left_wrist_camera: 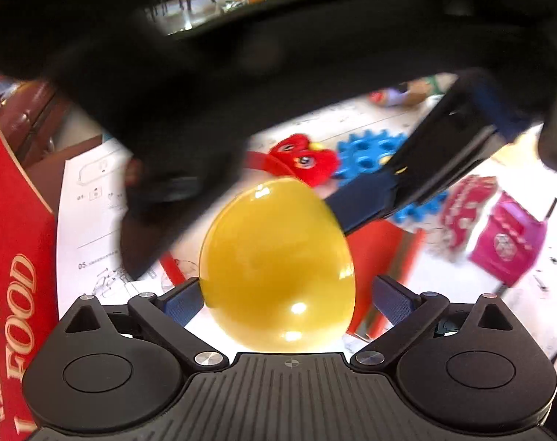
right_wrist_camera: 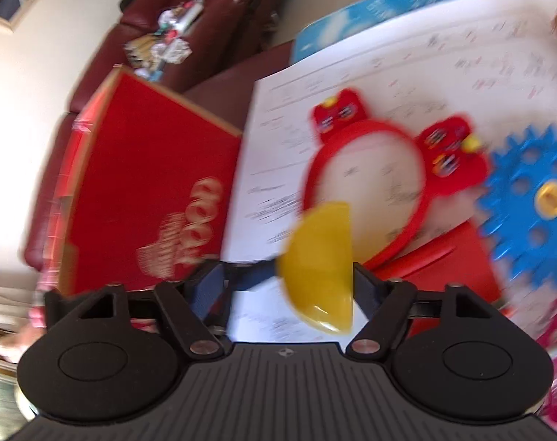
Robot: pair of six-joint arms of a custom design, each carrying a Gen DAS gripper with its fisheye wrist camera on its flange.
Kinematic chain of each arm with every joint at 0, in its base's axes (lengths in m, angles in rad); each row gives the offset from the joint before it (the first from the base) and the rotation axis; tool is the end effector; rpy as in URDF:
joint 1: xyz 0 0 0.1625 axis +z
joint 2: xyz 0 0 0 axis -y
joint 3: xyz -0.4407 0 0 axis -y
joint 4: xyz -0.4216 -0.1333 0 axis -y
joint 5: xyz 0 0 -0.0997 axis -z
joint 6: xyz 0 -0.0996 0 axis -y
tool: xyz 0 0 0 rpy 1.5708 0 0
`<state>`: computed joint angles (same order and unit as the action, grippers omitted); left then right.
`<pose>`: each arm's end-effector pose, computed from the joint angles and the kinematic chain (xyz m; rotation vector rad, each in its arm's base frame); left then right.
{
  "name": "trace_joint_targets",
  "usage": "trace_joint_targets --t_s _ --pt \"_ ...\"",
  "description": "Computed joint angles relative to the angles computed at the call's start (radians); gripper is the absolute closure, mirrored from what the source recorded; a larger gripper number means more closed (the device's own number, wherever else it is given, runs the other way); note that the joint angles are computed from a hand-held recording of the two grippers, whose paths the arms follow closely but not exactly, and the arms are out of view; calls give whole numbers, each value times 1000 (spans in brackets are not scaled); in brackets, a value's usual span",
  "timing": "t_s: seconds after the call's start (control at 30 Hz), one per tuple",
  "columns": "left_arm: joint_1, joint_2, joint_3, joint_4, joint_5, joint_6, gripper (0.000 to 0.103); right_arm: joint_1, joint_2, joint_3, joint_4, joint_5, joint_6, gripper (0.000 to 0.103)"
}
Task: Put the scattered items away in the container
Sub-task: 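Lower the left tool onto the yellow ball half and close it, then lift the yellow ball half with the left tool and turn it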
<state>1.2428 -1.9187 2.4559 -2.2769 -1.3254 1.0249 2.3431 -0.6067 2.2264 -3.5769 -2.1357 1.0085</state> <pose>0.0439 -0.3598 0.2826 1.7622 2.2427 -0.1068 0.3821 -0.2776 -0.0477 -0.5066 -2.8683 1.0139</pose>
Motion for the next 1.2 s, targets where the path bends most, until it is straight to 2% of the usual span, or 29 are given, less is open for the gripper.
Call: trace_joint_targets --t_s 0.1,0.13,0.3,0.43,0.6,0.73,0.87,0.93,0.97,1.1,1.2 --pt "9 -41 3 32 -10 4 1 19 9 -22 24 1 -1 27" --pt "12 -83 14 65 -12 0 1 22 13 -26 27 8 6 27" --pt "68 -141 -27 189 -69 28 1 30 35 -40 7 86 -1 25" --pt "96 -157 -29 175 -8 45 1 59 26 -61 110 50 -8 23" --pt "124 -141 -59 150 19 24 1 78 16 -33 125 -6 32 22" --pt "156 -154 -92 170 -2 4 1 102 -8 22 167 -82 121 21" --pt "181 -190 -119 219 -24 -29 1 112 -11 87 162 -99 231 21" --pt "178 -200 -109 188 4 -44 1 117 3 104 152 -95 266 21" --pt "172 -239 -100 208 21 -65 1 117 13 108 144 -90 274 21" --pt "140 -217 -116 218 59 -183 2 126 44 97 147 -68 286 23" --pt "118 -193 -87 166 112 -188 8 130 56 84 165 -53 289 25"
